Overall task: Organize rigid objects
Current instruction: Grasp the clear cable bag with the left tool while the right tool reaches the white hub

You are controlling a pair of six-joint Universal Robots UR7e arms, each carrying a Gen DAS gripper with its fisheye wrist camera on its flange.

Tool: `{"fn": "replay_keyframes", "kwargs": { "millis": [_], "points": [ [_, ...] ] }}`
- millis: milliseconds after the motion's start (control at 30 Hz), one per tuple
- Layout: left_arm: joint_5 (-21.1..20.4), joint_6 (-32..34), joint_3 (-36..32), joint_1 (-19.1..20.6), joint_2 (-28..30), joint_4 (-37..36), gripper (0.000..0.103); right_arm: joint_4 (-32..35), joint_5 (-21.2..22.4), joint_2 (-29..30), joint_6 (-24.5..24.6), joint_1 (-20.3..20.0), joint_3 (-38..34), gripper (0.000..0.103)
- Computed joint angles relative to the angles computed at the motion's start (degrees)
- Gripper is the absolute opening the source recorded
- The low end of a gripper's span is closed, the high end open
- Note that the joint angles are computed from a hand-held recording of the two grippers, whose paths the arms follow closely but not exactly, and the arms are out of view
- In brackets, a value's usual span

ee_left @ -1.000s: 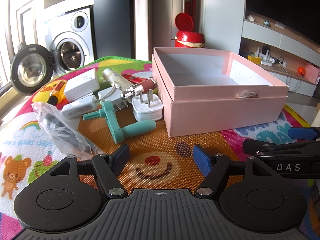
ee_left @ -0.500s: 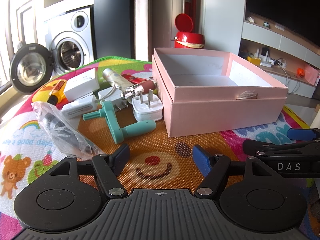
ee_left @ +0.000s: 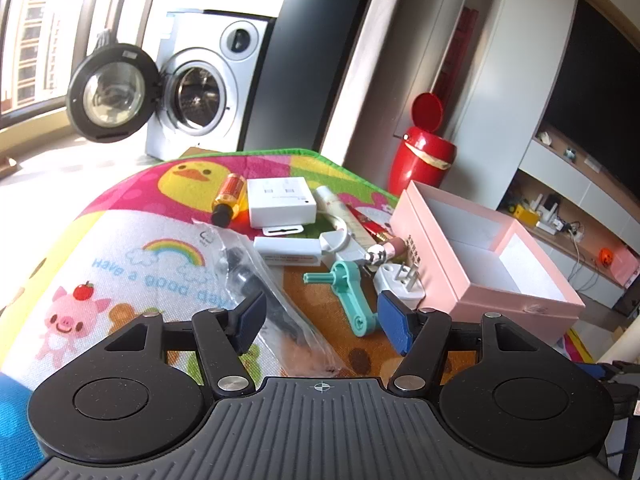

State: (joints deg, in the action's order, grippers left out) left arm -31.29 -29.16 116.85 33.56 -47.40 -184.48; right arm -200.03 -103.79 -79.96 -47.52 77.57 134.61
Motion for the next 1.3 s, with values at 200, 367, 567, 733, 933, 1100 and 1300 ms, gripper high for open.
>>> {"fn": "replay_keyframes", "kwargs": {
  "millis": [200, 367, 567, 733, 933, 1100, 1300],
  "points": [
    [-0.4, 1.2, -5.7, 5.1, 0.7, 10.4, 0.066, 1.6, 3.1, -2.5, -4.5, 1.2, 1.5, 0.09],
    [0.6, 10.5, -4.0, 5.2, 0.3, 8.1, 0.047, -2.6, 7.7, -0.7, -6.3, 9.3, -0.6, 0.092],
    [-1.6, 13.0, 3.9, 5.2, -6.0, 2.9, 0.048, 19.0, 3.7, 11.1, 4.5, 20.1, -18.0, 0.094],
    [-10.1, 14.1, 8.8, 6.4, -10.2, -5.0, 0.045, 28.6, -0.9, 24.3, 12.5, 25.1, -31.3, 0.076],
    [-11.5, 16.3, 10.6, 6.4, -12.5, -10.6, 0.045, 29.1, -10.8, 38.4, 12.2, 27.8, -45.2, 0.077],
    [-14.3, 16.6, 10.0, 8.6, -12.7, -11.3, 0.045, 35.9, -14.9, 43.0, 7.8, 27.7, -52.3, 0.077],
    [-18.8, 17.7, 10.3, 10.6, -12.7, -14.9, 0.045, 47.8, -10.3, 35.5, 10.7, 25.7, -46.7, 0.056]
  ]
}}
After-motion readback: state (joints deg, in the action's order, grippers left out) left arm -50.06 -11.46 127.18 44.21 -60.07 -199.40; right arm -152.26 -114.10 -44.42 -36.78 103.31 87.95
